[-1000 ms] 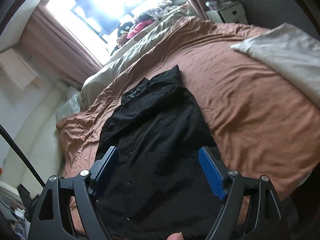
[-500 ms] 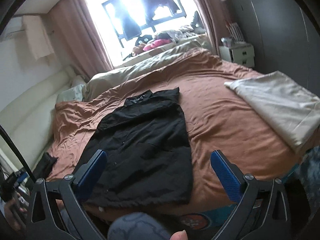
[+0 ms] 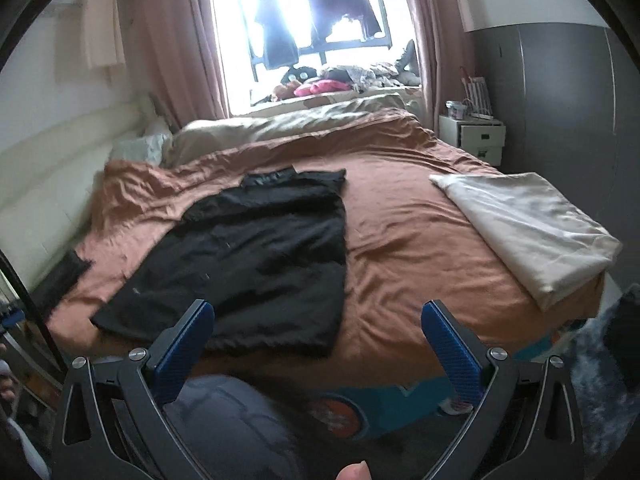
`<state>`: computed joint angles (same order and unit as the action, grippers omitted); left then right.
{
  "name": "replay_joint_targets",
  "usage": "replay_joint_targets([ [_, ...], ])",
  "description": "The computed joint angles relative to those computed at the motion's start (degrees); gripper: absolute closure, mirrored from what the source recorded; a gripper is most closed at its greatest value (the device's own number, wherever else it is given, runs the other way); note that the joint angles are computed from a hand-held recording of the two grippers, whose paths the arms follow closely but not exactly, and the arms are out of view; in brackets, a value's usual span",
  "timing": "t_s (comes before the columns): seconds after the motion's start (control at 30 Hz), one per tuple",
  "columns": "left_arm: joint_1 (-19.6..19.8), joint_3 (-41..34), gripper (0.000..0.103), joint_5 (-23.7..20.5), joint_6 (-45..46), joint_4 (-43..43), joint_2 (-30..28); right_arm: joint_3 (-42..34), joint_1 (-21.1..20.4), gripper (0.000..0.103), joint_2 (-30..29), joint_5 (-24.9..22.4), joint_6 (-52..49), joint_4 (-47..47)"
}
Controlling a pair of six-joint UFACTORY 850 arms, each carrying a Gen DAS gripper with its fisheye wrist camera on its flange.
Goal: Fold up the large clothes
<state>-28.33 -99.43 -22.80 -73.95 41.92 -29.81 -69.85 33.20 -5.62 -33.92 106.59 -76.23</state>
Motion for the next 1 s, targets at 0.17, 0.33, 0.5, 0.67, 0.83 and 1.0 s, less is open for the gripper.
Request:
replay_joint_targets([
  [0.17,-0.3,4.3,0.019,2.2,-0.9,0.6,1.5,2.5,-0.3,0.0,1.5,1.2,-1.8,5.5],
  [0.33,1.8,8.7,0.019,8.3,6.0,-11.9,2.6,4.1,-1.3,0.0,2.0,2.7,-3.8,7.5],
  [0.5,3.4,10.3,0.019,11.4,6.5,-15.5,1.7,4.1,-3.3,0.0,0.2,7.7,-5.5,11.6],
  [0.67,4.9,8.6,0.019,13.8,21.7,-31.3,-0.4,2.3,-5.4,0.0,-2.3,12.8,-7.2,14.3],
  [0.83,6.6,1.8,0.026,11.5,43.8,-53.9,-5.6,-0.5,-8.6,0.007,-5.2,18.0,-10.9,18.2],
  [1.0,7.9,-8.9,0.031,5.7,46.9,-57.0,-12.5,-2.5,-11.7,0.014,-8.6,23.5,-11.3,22.0],
])
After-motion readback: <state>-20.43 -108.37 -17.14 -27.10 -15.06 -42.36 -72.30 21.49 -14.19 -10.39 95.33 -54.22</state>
